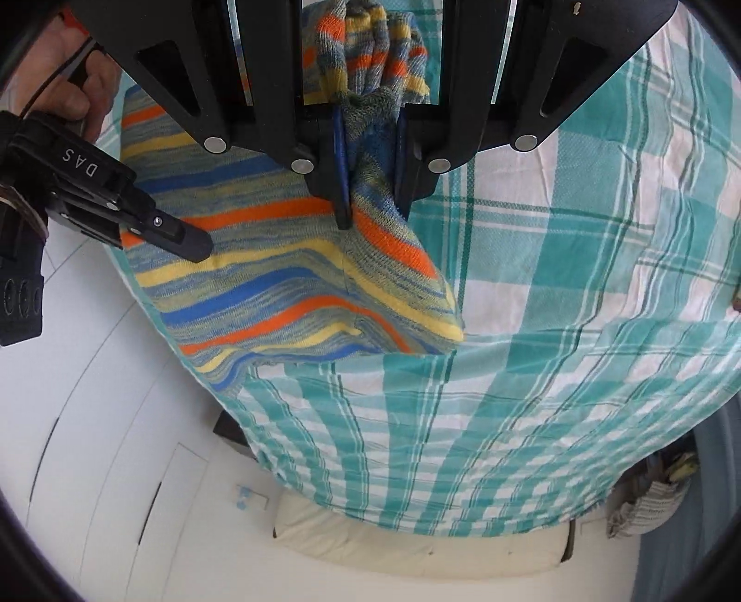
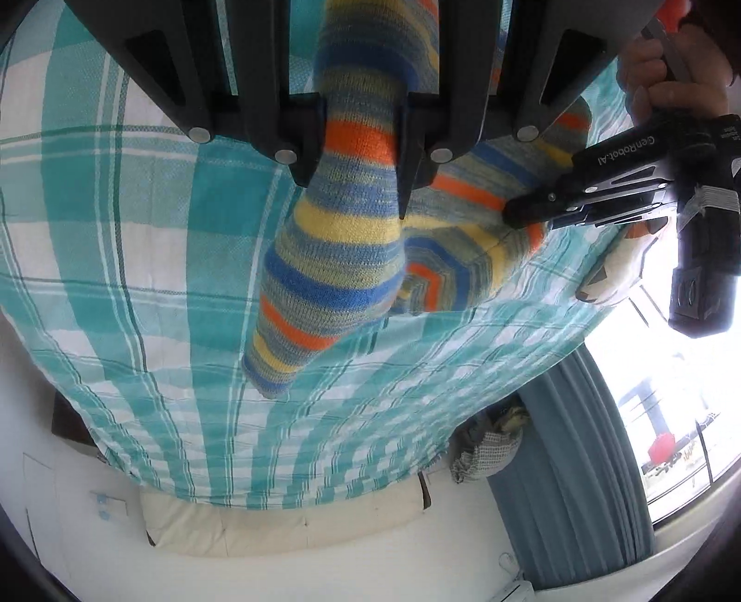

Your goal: Fold small clothes

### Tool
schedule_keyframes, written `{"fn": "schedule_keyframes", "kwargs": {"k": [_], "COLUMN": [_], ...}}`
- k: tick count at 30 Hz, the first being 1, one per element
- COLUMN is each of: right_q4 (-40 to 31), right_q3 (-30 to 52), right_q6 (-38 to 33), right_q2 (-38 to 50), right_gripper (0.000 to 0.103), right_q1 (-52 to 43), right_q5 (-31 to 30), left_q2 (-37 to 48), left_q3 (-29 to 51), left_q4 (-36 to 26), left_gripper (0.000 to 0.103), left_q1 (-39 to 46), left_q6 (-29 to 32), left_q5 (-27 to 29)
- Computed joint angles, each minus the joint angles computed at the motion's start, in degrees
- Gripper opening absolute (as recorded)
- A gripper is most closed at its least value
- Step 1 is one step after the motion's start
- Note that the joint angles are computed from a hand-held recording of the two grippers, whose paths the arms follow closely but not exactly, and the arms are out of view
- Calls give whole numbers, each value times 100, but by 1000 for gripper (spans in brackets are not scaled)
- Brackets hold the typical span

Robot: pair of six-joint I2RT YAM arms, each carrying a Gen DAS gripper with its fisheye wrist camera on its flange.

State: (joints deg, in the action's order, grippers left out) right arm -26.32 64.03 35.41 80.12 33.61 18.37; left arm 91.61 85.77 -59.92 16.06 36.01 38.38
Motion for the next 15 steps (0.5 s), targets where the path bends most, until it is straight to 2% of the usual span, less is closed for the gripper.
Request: {"fn": "schedule_keyframes", "kwargs": {"k": [1,2,3,4,5,6,8,9,10,11,12,14,15], "right_q4": [-25,-21,-20,-131,-251,-456,-874,-1056,-1405,-1816,-2270,-3197,-3643], "right_q3": [45,40,-61,-100,-222,-437,-1003,-1288,-1510,-1605,-1628,-1472,-1307], "right_q6": [21,58,121,213,332,519,832,972,1184,1497,1888,2885,3391], "right_q2": [-58,-111,-181,-113,-37,-53,-410,-709,-1037,-1226,-1345,-1386,-1319], "right_gripper": [22,22,23,30,45,53,61,66,82,94,98,99,99], "right_q1": [-19,-63,-152,-272,-414,-449,-289,-75,251,643,1084,2028,2469], "right_q5": [-38,-119,-309,-576,-839,-810,-447,-227,97,437,762,1254,1400], "left_q2": [4,39,111,161,143,77,-328,-728,-1179,-1665,-2142,-2838,-3045], "left_q3": [18,-68,-284,-611,-1052,-1435,-2170,-2586,-2979,-3333,-3586,-3740,-3644], "left_q4": [-44,7,178,460,825,1089,1385,1524,1676,1791,1811,1521,1187], "left_gripper": [16,21,32,38,48,48,52,66,75,88,96,101,101], "left_q1": [-16,-106,-226,-297,-294,-176,362,666,925,1182,1426,1878,2112], "left_q6": [14,12,-25,-86,-149,-84,465,818,1109,1379,1629,2046,2226], "left_q5": [-40,-249,-603,-970,-1421,-1718,-1683,-1650,-1627,-1554,-1435,-1123,-928]}}
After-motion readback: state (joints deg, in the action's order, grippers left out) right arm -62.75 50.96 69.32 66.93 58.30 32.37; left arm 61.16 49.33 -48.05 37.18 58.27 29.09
